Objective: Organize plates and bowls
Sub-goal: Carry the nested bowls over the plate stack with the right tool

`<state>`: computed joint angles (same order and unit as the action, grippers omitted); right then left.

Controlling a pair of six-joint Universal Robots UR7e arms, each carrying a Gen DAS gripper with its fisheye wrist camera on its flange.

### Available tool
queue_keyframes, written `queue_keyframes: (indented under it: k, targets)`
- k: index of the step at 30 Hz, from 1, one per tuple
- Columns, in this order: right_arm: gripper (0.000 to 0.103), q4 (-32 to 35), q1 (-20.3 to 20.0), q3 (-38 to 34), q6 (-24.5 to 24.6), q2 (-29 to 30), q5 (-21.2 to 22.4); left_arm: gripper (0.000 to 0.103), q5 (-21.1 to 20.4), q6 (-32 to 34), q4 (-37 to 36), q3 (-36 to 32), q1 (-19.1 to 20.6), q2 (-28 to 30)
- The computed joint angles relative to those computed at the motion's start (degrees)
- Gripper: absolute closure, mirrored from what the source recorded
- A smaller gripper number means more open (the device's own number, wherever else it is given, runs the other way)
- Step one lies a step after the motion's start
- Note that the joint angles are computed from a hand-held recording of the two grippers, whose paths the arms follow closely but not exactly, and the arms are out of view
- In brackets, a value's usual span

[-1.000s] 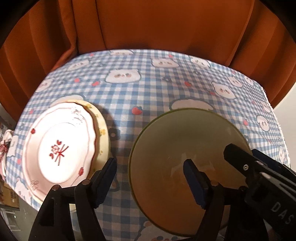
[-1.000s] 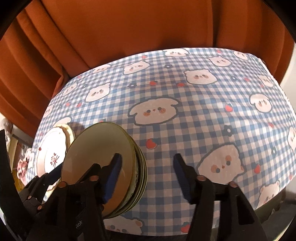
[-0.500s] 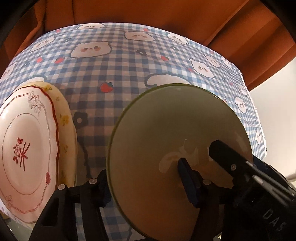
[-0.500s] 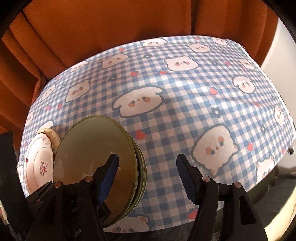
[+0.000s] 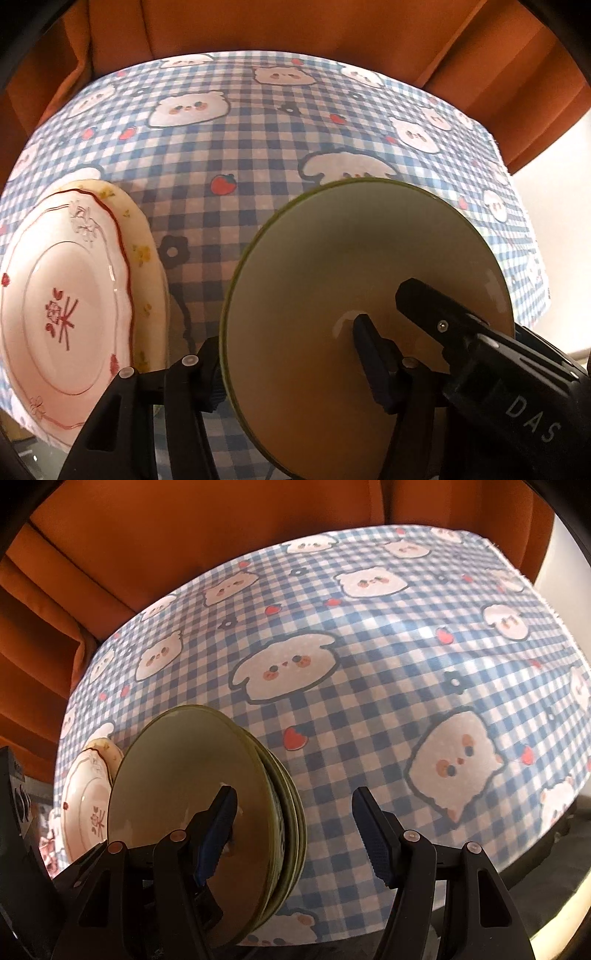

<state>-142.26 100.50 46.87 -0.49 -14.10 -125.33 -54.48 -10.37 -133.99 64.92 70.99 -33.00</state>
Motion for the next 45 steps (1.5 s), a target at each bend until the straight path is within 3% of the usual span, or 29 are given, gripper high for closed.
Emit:
queue_keyframes:
  k: [9,12,14,16,27,37,41,45]
  targets:
    - [0.038,7.4,-3.2,-2.3,0.9,-0.7,11.4,0.042,7.8,-3.3,0.7,0.1,-1.8,1.1]
    - [0.049,10.2,-4.2,-3.6,0.5,-0.6,15.3,0.042,9.8,-5.4,1.6,-0.2,-2.2,1.5]
    - [0.062,11.5,-4.2,-4.7,-1.0,-0.2,16.6,0.042,11.2,-6.8,1.9,-0.2,-2.6,1.7]
    - [0.067,12.5,-3.9,-5.9,-3.0,0.4,16.4,0.042,11.9,-8.2,2.2,-0.1,-2.8,1.7]
    - [0.067,15.3,-2.9,-11.0,-9.3,3.4,14.6,0.047,13.8,-13.8,2.4,1.7,-3.8,1.2]
    - [0.066,12.8,-3.0,-4.6,-10.4,-1.1,15.3,0.048,13.8,-15.5,0.8,5.1,-5.3,-1.0]
    - [0.066,12.8,-2.4,-3.2,-9.8,-2.5,15.1,0.048,12.8,-17.7,3.3,5.2,-6.0,-2.4]
    - [0.066,11.8,-1.3,-1.5,-9.7,-4.2,14.7,0.049,13.4,-16.1,2.1,5.7,-7.1,-3.6]
